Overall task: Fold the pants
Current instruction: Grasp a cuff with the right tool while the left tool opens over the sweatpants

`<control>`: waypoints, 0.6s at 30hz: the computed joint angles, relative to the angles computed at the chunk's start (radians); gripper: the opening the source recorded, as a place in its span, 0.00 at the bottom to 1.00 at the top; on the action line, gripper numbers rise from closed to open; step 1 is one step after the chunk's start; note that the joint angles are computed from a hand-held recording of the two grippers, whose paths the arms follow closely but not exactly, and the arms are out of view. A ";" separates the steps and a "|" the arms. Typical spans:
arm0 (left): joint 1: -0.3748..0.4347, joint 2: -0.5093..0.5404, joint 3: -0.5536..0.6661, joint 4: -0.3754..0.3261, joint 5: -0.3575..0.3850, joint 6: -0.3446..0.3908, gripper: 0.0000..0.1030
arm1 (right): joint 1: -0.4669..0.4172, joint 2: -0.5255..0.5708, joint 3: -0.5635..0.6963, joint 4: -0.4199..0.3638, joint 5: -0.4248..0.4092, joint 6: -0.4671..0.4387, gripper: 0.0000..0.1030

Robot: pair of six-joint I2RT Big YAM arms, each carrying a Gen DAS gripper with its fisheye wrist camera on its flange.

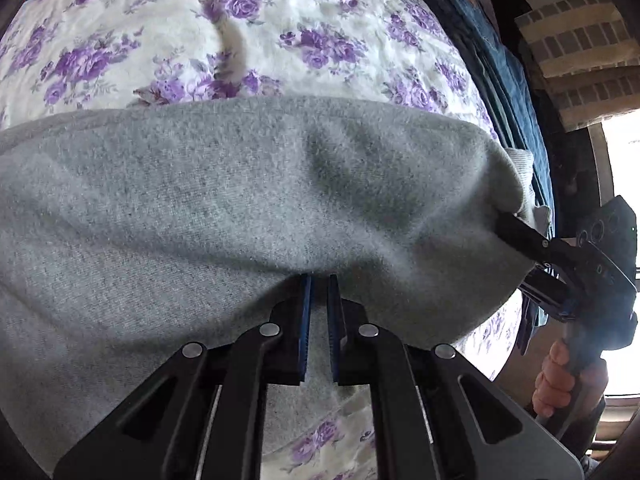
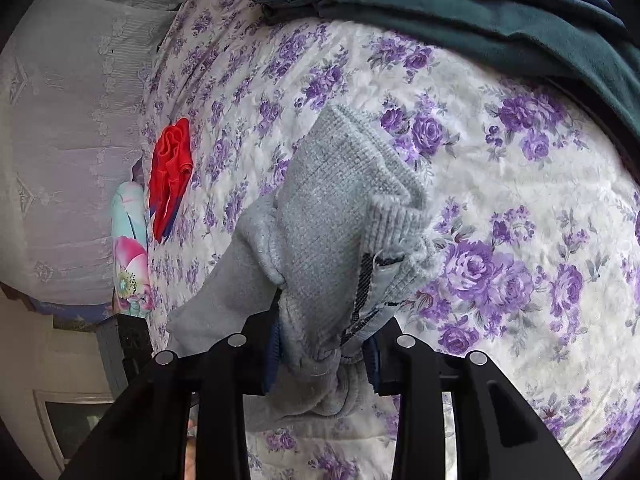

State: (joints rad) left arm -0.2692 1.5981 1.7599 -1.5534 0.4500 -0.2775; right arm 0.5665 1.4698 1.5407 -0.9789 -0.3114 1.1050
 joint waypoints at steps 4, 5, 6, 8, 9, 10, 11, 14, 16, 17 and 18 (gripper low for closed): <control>0.019 -0.015 -0.022 0.010 0.028 -0.003 0.06 | 0.002 0.015 0.026 -0.029 0.004 -0.010 0.34; 0.019 -0.021 -0.029 0.016 0.025 -0.003 0.06 | 0.004 0.021 0.036 -0.041 0.009 -0.016 0.34; 0.020 -0.030 -0.036 0.015 0.018 0.002 0.06 | 0.008 0.028 0.052 -0.059 0.019 -0.029 0.33; 0.012 -0.035 -0.035 0.014 -0.003 0.010 0.06 | 0.026 0.044 0.098 -0.106 0.063 -0.076 0.31; 0.012 -0.037 -0.032 0.007 -0.003 0.010 0.06 | 0.040 0.054 0.133 -0.136 0.094 -0.107 0.30; 0.018 -0.042 -0.029 -0.007 0.009 0.009 0.06 | 0.055 0.064 0.172 -0.165 0.124 -0.135 0.30; 0.024 -0.047 -0.023 -0.014 0.025 -0.001 0.06 | 0.071 0.076 0.214 -0.192 0.151 -0.164 0.30; 0.104 -0.147 -0.062 0.024 0.059 -0.013 0.06 | 0.122 0.139 0.377 -0.277 0.222 -0.279 0.30; 0.198 -0.219 -0.095 0.034 0.068 -0.024 0.08 | 0.151 0.197 0.493 -0.337 0.250 -0.339 0.30; 0.260 -0.255 -0.119 0.038 0.076 -0.032 0.11 | 0.163 0.226 0.547 -0.359 0.252 -0.357 0.30; 0.331 -0.293 -0.148 0.038 0.078 -0.042 0.14 | 0.176 0.263 0.611 -0.381 0.247 -0.378 0.30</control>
